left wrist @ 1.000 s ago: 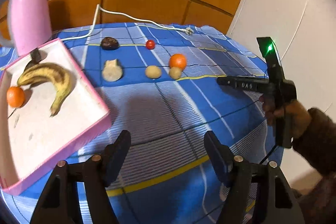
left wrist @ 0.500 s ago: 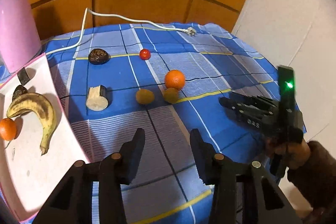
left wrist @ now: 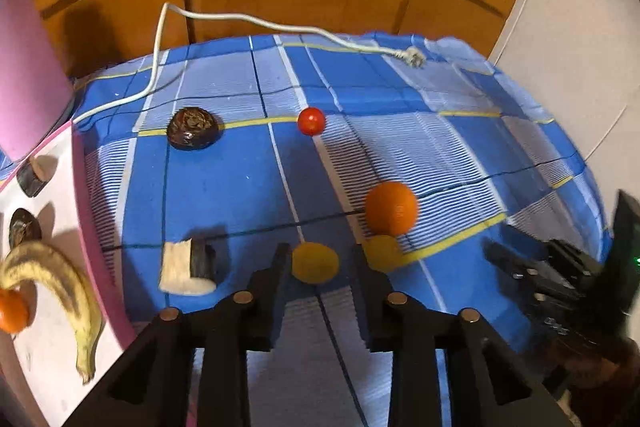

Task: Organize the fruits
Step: 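Reach the left gripper to the small yellow round fruit and grasp it, then grasp the red cherry tomato with the right gripper while the left gripper holds the yellow fruit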

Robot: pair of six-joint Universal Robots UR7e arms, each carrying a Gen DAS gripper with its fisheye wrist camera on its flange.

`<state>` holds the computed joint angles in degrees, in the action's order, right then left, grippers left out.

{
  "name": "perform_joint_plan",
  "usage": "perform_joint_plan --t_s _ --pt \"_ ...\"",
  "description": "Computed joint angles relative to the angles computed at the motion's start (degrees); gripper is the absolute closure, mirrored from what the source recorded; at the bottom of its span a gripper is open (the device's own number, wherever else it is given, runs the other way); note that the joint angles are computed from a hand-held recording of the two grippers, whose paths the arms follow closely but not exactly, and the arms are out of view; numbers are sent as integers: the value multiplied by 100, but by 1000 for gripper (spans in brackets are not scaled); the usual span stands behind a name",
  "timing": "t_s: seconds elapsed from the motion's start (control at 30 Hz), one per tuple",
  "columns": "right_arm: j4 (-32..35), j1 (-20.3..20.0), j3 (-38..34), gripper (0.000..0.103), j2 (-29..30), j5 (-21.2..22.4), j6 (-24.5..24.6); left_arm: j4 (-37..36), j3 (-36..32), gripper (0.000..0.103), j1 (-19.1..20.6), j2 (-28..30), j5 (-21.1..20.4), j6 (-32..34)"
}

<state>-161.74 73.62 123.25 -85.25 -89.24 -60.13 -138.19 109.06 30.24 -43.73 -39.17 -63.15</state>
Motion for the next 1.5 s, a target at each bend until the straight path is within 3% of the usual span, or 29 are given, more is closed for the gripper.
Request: perform_joint_plan --t_s 0.17,0.3,0.63,0.87,1.03,1.1,1.17,1.23,1.5 --pt "66 -26 -15 65 -16 57 25 150 -146 71 156 192 -97 96" --pt "29 -28 -1 65 -10 65 26 205 -108 74 64 293 159 153" --pt "-101 27 16 64 37 -68 -44 228 547 74 -932 232 323 -396" --pt "-56 192 15 49 88 -389 -321 217 1135 74 -1265 2 128 -1101" --pt "-168 297 27 49 131 -616 -358 -131 1458 74 -1427 -63 194 -1256" --pt "-98 441 -51 49 186 -908 -291 -374 1560 74 -1437 -71 210 -1222" --pt "76 573 -174 60 237 -1163 -117 -655 1660 74 -1436 -68 231 -1204" --pt "297 700 -298 62 245 -1273 27 -879 1728 74 -1435 -51 261 -1137" --pt "1024 1196 -708 62 322 -1104 381 -1322 1861 74 -1447 -29 305 -1062"
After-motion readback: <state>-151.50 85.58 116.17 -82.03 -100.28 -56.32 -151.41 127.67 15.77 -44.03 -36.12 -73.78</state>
